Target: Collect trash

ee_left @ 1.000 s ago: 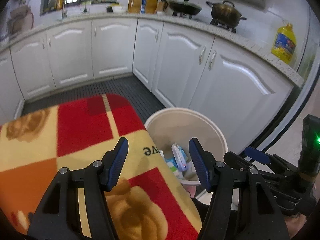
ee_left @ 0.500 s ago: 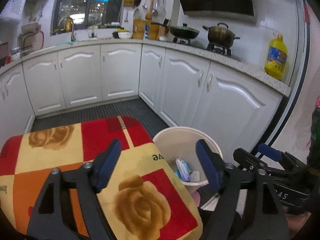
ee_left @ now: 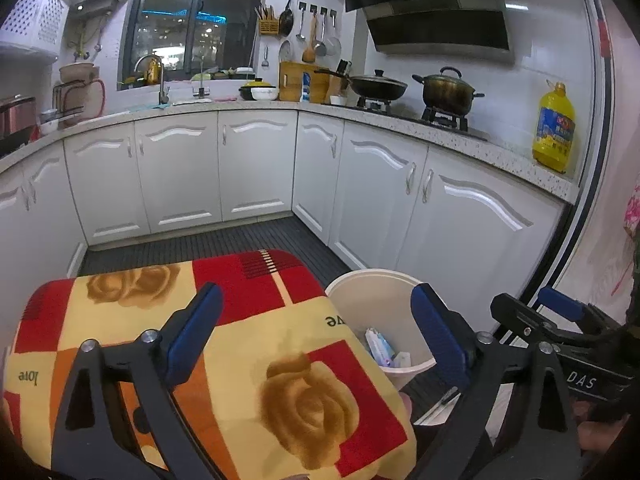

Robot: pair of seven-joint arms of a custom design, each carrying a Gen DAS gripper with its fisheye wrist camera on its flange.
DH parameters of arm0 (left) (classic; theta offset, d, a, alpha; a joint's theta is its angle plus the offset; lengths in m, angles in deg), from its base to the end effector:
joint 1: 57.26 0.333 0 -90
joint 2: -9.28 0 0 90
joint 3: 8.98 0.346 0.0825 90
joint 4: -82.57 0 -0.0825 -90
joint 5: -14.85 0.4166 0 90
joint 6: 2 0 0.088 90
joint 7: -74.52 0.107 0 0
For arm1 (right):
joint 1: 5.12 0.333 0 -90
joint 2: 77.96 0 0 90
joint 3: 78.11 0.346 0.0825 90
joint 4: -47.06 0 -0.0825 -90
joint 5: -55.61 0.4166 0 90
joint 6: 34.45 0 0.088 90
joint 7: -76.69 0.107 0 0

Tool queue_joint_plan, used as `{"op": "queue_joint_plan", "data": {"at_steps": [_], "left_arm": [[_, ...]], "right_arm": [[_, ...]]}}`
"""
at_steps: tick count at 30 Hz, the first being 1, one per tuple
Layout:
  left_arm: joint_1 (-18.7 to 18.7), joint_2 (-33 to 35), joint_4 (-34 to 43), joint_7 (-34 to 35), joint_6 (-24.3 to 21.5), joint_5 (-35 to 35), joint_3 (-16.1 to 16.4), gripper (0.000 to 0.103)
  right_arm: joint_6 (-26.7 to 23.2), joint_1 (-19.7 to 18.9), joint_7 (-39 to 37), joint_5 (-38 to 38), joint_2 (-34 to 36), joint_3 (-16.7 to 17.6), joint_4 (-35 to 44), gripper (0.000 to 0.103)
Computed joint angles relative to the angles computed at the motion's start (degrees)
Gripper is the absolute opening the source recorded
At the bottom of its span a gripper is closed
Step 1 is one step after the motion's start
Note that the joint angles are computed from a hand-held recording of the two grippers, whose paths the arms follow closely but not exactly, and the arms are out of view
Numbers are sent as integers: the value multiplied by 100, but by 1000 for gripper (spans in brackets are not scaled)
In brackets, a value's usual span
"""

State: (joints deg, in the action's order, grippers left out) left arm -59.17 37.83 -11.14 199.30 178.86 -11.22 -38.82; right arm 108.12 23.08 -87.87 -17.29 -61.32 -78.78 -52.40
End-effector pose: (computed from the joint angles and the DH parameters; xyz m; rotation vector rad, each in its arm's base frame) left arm 0.7027 -0.2951 0.4861 -1.2076 2.0454 -1.3193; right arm 0.6302 0.3346 0.4721 -1.1906 1.9214 -0.9411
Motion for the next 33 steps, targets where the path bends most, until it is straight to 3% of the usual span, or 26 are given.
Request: {"op": "queue_joint_plan", "data": {"at_steps": [18,33], "left_arm": [[126,-114,-229,-286,265,190,-55,95],[-97,-163,-313,-707,490,556,266,95]], "right_arm": [[-119,38,-13,-48,-22,12,-18,102],[-166,45,-21,-91,1,19,10,102]]}}
